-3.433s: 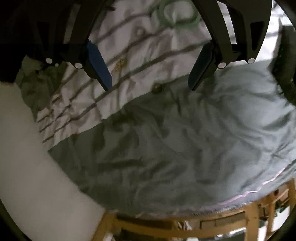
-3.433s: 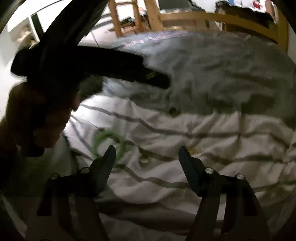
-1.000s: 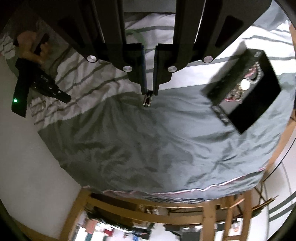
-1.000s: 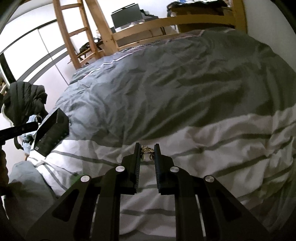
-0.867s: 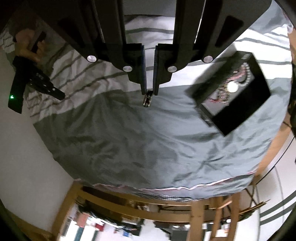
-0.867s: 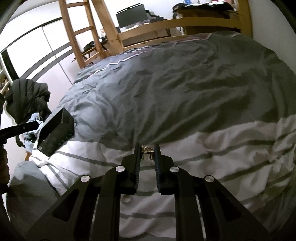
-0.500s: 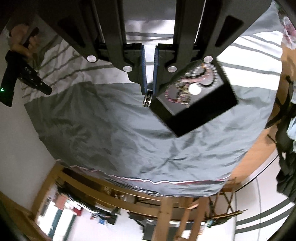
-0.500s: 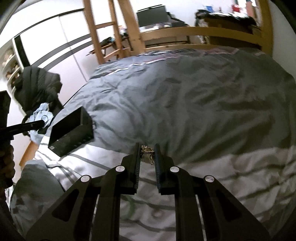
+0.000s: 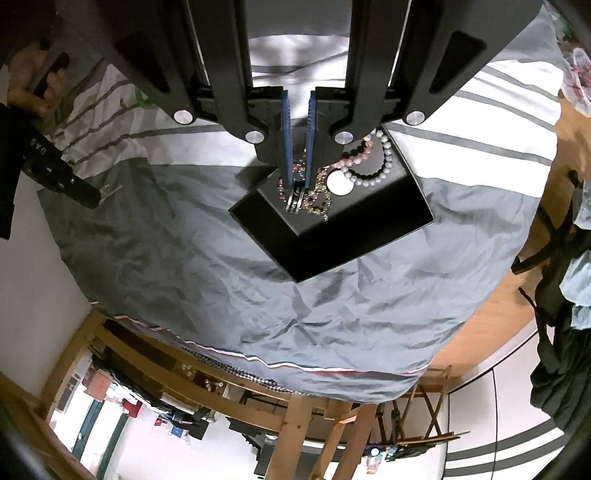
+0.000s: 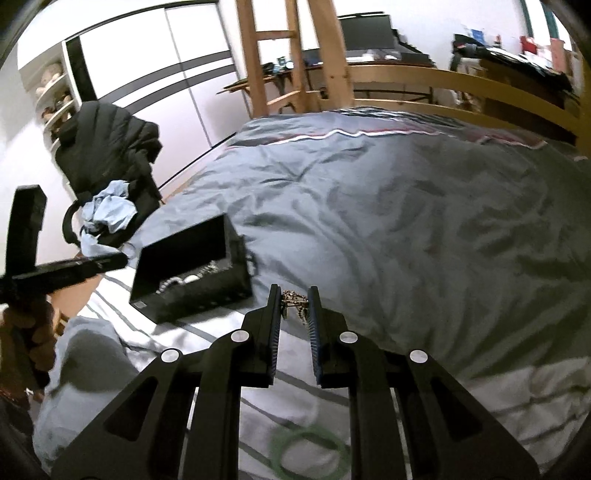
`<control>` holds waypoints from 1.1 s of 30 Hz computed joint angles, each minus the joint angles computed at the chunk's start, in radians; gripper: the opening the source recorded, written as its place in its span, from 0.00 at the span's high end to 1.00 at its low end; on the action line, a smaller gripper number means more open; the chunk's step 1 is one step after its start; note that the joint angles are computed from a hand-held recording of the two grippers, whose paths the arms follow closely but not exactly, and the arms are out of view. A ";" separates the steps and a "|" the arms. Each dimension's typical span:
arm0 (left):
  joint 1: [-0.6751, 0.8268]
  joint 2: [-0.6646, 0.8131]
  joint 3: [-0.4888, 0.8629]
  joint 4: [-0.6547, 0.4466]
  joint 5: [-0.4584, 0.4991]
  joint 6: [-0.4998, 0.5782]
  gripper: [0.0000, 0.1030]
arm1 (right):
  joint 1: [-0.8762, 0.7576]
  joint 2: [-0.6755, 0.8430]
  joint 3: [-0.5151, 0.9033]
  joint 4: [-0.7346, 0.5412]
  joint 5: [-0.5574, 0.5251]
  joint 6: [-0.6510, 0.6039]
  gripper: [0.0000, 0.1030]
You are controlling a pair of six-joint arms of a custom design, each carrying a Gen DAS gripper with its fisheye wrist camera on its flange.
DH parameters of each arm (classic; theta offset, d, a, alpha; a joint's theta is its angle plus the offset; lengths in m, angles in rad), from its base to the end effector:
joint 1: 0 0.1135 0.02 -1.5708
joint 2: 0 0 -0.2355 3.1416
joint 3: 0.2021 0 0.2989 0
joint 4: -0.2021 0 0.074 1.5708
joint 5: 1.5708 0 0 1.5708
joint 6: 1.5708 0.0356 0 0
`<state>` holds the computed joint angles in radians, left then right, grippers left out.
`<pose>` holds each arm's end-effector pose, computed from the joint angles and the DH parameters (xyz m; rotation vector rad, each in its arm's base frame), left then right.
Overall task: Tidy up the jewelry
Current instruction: 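Carry the ring and gold piece over the black box with both tools, then open both tools to drop the ring and gold piece into the box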
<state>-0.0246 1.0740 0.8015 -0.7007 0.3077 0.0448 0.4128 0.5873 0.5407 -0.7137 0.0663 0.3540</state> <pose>0.2663 -0.0173 0.2103 0.2075 2.5108 -0.3824 0.1829 0.0775 0.2148 -0.0356 2.3489 0.3047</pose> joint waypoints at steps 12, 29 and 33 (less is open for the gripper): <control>0.066 0.100 0.022 0.034 0.031 0.033 0.95 | 0.110 0.419 0.210 0.263 -0.029 0.008 0.85; 0.103 0.200 0.065 0.048 0.023 0.081 0.94 | 0.202 0.792 0.327 0.482 -0.102 0.028 0.85; 0.105 0.194 0.070 0.045 0.027 0.080 0.94 | 0.223 0.841 0.342 0.491 -0.072 0.024 0.81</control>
